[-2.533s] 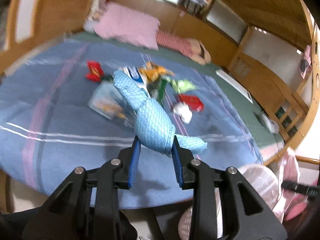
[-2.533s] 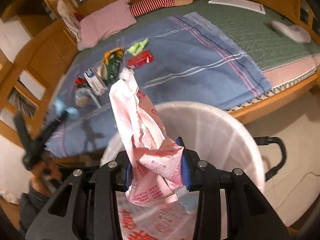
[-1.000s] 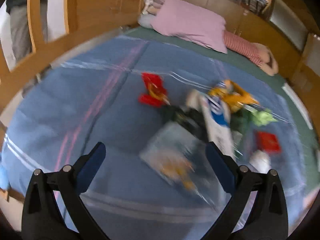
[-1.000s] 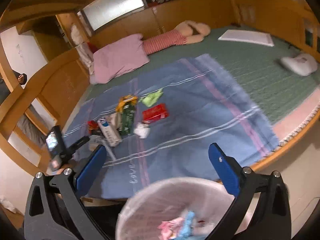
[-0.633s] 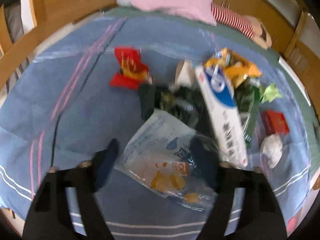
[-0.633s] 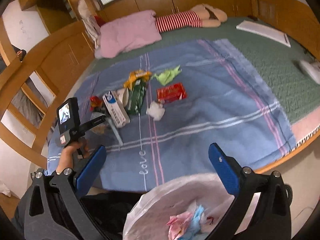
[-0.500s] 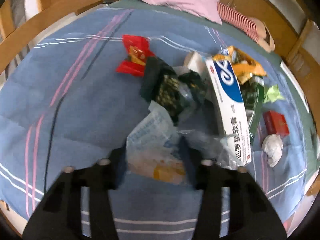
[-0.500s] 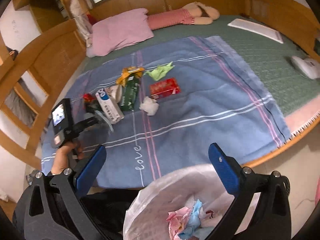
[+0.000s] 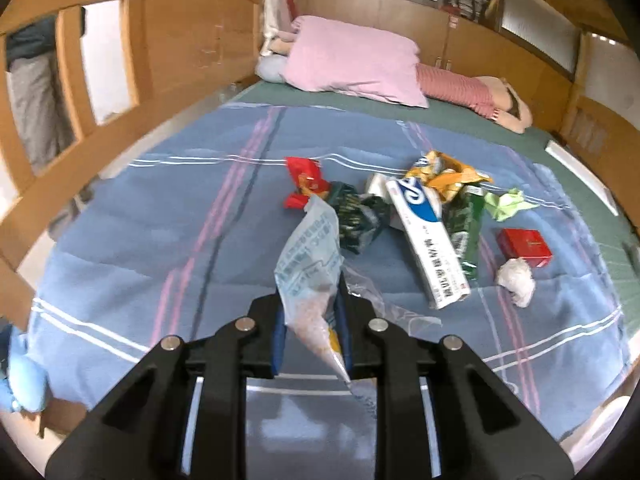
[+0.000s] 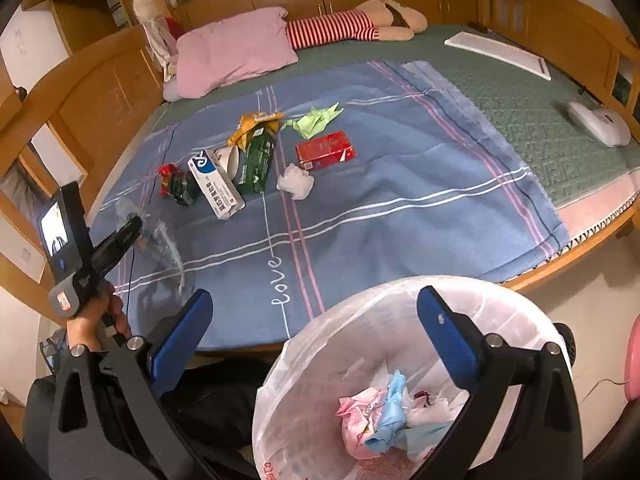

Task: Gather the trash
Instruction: 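Grasp the clear plastic bag with the left tool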

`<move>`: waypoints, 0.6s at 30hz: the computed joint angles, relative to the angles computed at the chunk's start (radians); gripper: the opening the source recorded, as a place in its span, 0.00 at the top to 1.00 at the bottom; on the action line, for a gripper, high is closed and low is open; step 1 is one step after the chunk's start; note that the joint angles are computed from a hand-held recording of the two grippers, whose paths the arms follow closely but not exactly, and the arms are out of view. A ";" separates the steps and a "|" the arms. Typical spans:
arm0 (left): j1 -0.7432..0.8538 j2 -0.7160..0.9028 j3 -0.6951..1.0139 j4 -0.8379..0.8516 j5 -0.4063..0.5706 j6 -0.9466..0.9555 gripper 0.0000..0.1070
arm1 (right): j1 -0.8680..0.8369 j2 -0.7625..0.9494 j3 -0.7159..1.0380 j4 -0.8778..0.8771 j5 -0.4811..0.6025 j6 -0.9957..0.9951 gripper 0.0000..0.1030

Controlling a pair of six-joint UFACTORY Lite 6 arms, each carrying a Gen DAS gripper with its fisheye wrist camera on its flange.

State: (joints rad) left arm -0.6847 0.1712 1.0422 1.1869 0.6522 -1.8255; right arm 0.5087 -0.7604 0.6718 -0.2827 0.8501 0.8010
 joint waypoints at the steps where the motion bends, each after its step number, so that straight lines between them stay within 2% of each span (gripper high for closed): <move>1: -0.014 0.003 0.003 -0.008 0.054 -0.003 0.80 | 0.004 -0.012 -0.002 -0.013 0.014 0.011 0.03; 2: -0.031 0.002 0.004 -0.019 0.122 -0.009 0.80 | 0.002 -0.022 -0.005 -0.021 0.025 0.017 0.03; 3: -0.037 -0.011 -0.003 -0.024 0.149 -0.014 0.80 | -0.005 -0.026 -0.006 -0.022 0.033 0.016 0.03; 6: -0.038 -0.067 -0.047 -0.030 0.180 -0.054 0.80 | -0.047 -0.039 -0.014 -0.003 0.048 -0.012 0.03; 10: -0.008 -0.141 -0.118 -0.044 0.122 -0.078 0.80 | -0.070 -0.034 -0.026 0.017 0.038 -0.028 0.03; 15: 0.020 -0.211 -0.189 -0.043 0.055 -0.116 0.80 | -0.004 -0.003 -0.027 -0.007 0.032 0.032 0.03; 17: 0.051 -0.233 -0.220 -0.036 -0.023 -0.141 0.80 | 0.021 0.014 -0.027 -0.029 0.029 0.065 0.03; 18: 0.082 -0.250 -0.245 -0.035 -0.091 -0.155 0.80 | 0.015 0.026 -0.021 -0.021 0.023 0.058 0.03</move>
State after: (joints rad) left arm -0.6031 -0.0791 0.7968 1.1518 0.5611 -1.9807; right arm 0.5235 -0.7340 0.6510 -0.3032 0.8728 0.8589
